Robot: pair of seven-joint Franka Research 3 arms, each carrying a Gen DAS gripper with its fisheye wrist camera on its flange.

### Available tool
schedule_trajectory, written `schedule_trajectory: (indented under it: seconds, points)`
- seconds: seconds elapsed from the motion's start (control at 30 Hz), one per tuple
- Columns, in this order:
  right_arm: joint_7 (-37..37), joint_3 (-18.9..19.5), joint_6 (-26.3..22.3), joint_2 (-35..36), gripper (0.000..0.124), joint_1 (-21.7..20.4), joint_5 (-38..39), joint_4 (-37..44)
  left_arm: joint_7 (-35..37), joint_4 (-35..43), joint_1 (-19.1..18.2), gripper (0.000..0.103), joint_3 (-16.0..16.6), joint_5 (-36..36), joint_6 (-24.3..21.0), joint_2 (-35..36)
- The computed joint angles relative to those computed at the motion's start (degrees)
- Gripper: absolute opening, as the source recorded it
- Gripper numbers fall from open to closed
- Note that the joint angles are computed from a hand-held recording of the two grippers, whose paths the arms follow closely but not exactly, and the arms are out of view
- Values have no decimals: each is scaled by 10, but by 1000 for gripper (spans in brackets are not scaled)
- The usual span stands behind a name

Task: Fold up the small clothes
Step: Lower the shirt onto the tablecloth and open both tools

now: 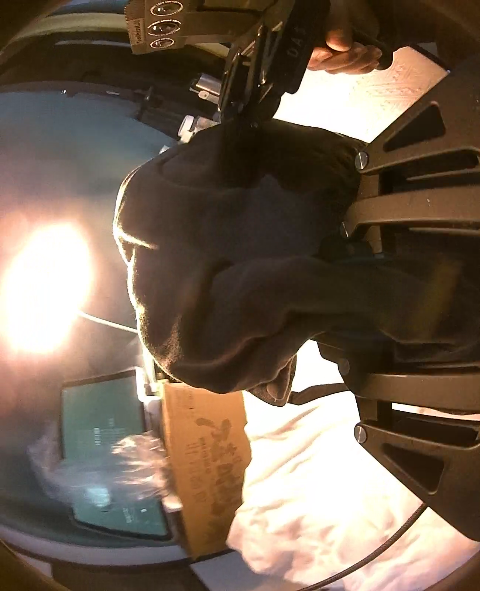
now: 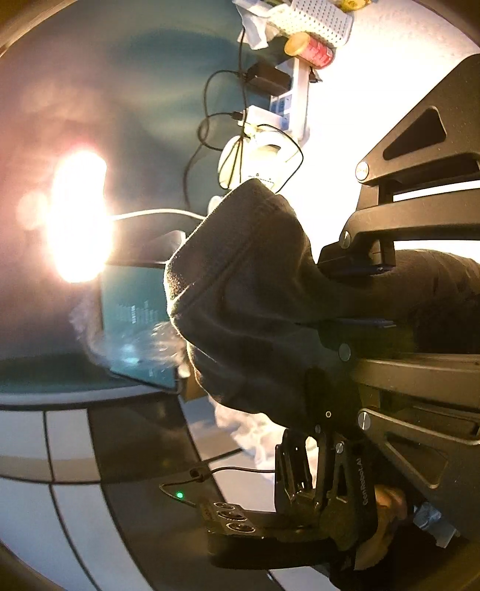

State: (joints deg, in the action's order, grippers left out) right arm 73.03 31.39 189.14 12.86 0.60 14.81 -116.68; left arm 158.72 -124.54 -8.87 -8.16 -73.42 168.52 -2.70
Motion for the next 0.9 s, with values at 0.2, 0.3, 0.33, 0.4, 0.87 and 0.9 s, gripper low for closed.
schedule_trajectory:
  seconds: [0.2, 0.3, 0.33, 0.4, 0.87, 0.9]
  points:
    - [-13, -6, -18, 53, 19, 2, 9, 43, -112, 22, 15, 26, -7, 120, -12, 41]
    - [-38, 34, -31, 89, 19, -34, 21, 68, -195, 33, 26, 26, -12, 203, -22, 61]
    - [-46, 44, -36, 99, 19, -44, 27, 76, -213, 36, 31, 26, -15, 222, -23, 68]
    - [-56, 41, -57, 118, 19, -42, 42, 98, -260, 44, 42, 28, -19, 268, -35, 82]
    - [-107, 4, -266, 229, 61, -37, 224, 263, -390, 114, 95, 29, -52, 401, -125, 133]
    - [-114, 6, -274, 237, 62, -39, 239, 277, -389, 116, 96, 30, -54, 403, -129, 133]
